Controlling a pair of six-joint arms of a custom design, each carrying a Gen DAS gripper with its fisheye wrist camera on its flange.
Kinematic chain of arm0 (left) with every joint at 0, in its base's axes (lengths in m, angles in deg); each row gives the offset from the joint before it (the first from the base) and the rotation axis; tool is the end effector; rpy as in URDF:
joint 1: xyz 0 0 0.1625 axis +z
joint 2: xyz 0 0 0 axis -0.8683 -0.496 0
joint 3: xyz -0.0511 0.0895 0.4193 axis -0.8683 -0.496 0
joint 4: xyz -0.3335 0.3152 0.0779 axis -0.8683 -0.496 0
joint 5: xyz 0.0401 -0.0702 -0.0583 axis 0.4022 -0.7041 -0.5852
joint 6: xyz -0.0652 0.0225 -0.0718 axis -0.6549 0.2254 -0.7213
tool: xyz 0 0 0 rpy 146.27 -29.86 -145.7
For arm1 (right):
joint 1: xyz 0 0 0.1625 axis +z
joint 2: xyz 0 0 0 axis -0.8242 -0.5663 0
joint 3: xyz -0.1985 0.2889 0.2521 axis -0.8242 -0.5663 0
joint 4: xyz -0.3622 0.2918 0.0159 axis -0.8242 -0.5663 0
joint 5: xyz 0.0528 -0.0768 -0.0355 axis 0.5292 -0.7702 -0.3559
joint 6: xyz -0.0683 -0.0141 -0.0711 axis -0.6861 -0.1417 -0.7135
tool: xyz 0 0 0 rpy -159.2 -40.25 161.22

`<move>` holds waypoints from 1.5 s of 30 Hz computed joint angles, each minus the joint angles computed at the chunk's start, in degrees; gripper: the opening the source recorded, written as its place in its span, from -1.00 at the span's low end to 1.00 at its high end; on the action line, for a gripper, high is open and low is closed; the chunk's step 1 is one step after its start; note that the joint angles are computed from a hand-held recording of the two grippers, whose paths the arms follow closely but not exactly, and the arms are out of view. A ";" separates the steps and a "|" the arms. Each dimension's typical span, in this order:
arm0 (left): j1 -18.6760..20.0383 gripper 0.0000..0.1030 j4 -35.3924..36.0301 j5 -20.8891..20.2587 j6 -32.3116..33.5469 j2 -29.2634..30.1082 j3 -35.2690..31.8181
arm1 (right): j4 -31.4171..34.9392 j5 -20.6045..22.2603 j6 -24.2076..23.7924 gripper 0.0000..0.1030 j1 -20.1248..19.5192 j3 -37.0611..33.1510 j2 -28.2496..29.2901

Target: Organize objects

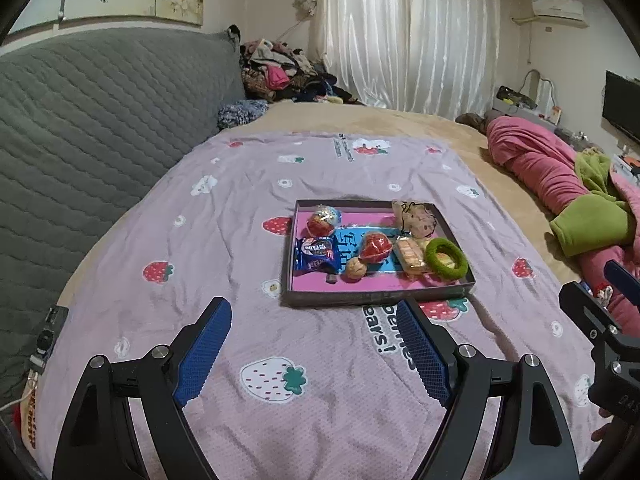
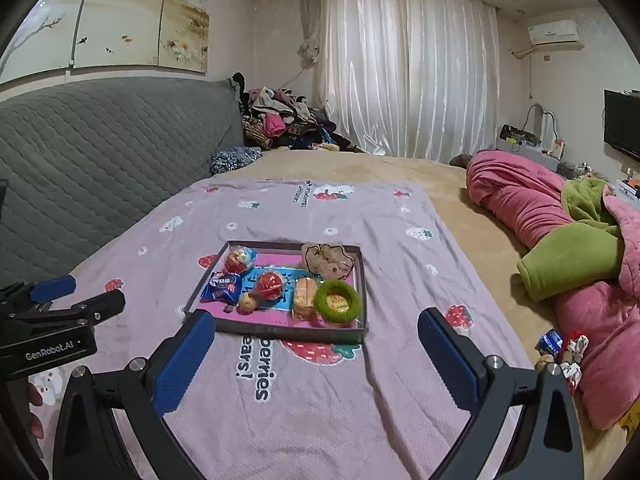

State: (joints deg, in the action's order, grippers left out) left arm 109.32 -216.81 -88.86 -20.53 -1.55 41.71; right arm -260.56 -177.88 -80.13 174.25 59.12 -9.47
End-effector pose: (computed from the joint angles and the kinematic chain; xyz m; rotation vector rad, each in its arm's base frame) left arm -0.2152 -0.5878 0.3774 0.2484 2.1108 -1.0860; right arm 0.4132 -0.6039 0.1693 0.7228 -2.1877 1.1153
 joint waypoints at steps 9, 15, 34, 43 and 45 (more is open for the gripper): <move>-0.84 0.66 -3.68 -0.49 2.05 -0.93 2.94 | -1.44 0.35 -0.23 0.99 -0.09 2.09 -0.64; 0.39 0.66 -3.51 -2.52 1.30 -1.39 4.08 | -1.64 0.63 -0.54 0.99 -0.48 3.07 -1.00; 3.07 0.66 -8.31 -2.51 3.23 1.67 5.76 | -1.20 1.88 0.84 0.99 -3.52 4.87 -0.28; 4.64 0.66 -11.37 -2.42 5.46 3.40 6.20 | 0.23 1.94 1.91 0.99 -5.18 5.23 0.79; 4.83 0.66 -12.82 -2.15 6.33 3.73 6.48 | 0.60 2.01 2.08 0.99 -5.44 5.18 0.92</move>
